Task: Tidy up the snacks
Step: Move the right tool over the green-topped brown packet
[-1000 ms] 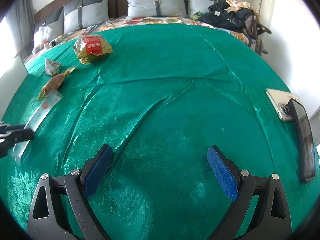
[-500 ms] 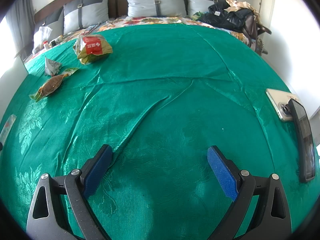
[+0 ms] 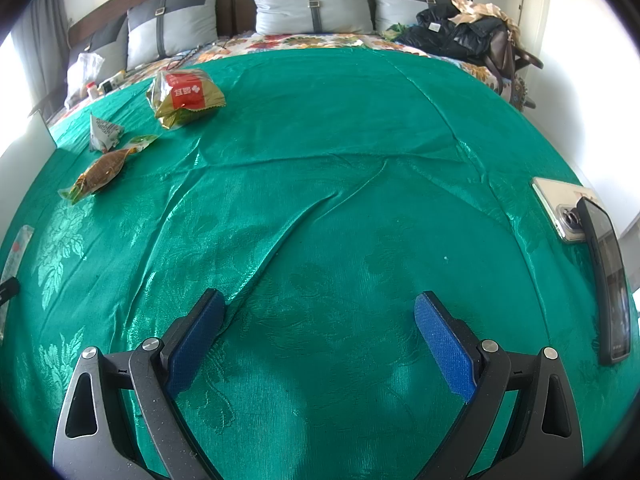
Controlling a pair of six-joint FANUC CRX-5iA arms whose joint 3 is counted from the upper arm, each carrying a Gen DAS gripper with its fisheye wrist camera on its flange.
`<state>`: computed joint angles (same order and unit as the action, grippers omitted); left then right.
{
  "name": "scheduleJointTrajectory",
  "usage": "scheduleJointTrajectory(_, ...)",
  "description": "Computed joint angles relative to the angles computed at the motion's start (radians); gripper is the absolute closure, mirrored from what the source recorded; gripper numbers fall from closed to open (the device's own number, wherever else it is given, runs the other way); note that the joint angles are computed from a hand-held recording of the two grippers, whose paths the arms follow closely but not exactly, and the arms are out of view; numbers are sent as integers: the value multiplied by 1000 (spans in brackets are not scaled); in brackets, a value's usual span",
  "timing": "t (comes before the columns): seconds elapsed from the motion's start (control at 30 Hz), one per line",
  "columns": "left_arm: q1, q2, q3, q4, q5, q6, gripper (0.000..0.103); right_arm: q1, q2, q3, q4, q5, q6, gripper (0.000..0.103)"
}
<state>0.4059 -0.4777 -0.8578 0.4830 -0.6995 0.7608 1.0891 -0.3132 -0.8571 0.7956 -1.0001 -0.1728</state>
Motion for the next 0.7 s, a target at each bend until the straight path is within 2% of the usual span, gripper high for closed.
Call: scheduleJointTrajectory(0.7, 3, -1, -3, 6, 1, -8, 0, 0, -5, -6, 3, 7, -5, 5)
